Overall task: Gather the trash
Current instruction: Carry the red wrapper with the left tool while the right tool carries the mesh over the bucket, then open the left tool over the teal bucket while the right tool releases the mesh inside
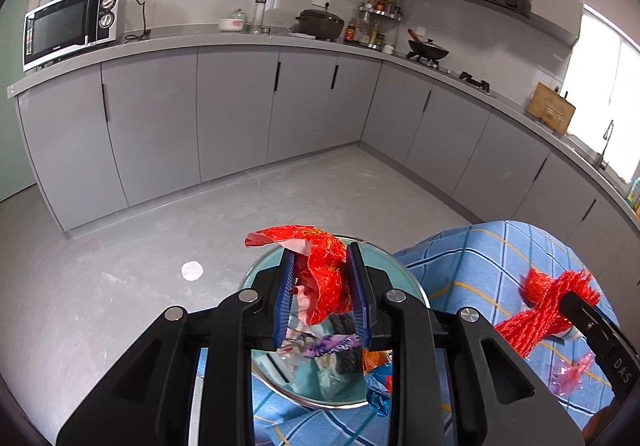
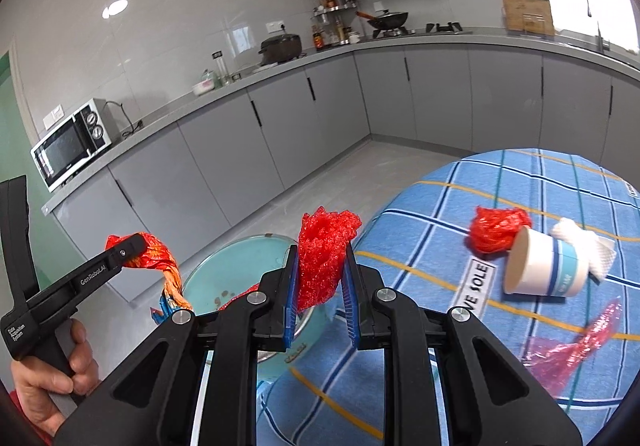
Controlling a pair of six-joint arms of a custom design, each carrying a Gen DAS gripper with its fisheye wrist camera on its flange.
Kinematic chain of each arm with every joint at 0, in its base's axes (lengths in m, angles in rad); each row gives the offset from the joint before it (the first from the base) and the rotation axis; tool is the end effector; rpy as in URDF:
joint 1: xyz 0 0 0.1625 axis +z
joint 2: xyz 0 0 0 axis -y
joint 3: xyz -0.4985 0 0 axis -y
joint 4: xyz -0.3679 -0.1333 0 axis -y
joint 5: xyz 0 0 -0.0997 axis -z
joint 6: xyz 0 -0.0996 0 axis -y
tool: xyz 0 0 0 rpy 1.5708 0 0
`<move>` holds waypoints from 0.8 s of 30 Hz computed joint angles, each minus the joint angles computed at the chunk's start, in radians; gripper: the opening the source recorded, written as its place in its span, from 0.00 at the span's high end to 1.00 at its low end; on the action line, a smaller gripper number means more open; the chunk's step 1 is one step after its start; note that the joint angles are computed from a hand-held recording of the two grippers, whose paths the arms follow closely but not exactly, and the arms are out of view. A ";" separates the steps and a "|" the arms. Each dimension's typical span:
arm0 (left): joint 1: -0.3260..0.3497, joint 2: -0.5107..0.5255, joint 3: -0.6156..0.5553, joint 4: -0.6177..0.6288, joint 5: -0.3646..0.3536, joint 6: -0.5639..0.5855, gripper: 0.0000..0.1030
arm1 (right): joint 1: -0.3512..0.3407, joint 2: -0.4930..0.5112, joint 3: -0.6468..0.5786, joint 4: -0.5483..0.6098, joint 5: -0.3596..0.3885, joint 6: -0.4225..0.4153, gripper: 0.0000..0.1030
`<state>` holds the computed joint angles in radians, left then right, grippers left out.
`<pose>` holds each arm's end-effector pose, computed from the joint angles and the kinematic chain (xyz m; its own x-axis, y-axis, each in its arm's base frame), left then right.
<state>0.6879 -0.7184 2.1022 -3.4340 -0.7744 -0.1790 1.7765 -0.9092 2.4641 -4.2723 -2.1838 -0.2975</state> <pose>-0.3061 -0.5163 0.1133 -0.8096 0.2253 -0.5420 0.5501 0.6133 -0.5668 0.1617 -0.4029 0.2453 -0.8433 0.2129 0.4935 -0.3465 0.4867 -0.8019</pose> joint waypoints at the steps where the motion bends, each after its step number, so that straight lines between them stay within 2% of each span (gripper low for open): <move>1: 0.005 -0.001 -0.002 0.004 -0.001 0.000 0.75 | 0.000 0.005 -0.008 0.011 0.001 -0.001 0.80; 11: 0.052 0.024 -0.039 0.039 -0.007 0.007 0.75 | -0.012 0.062 -0.092 0.108 0.005 -0.014 0.80; 24: 0.121 0.072 -0.094 0.104 -0.032 0.023 0.75 | -0.064 0.122 -0.193 0.254 0.024 -0.015 0.80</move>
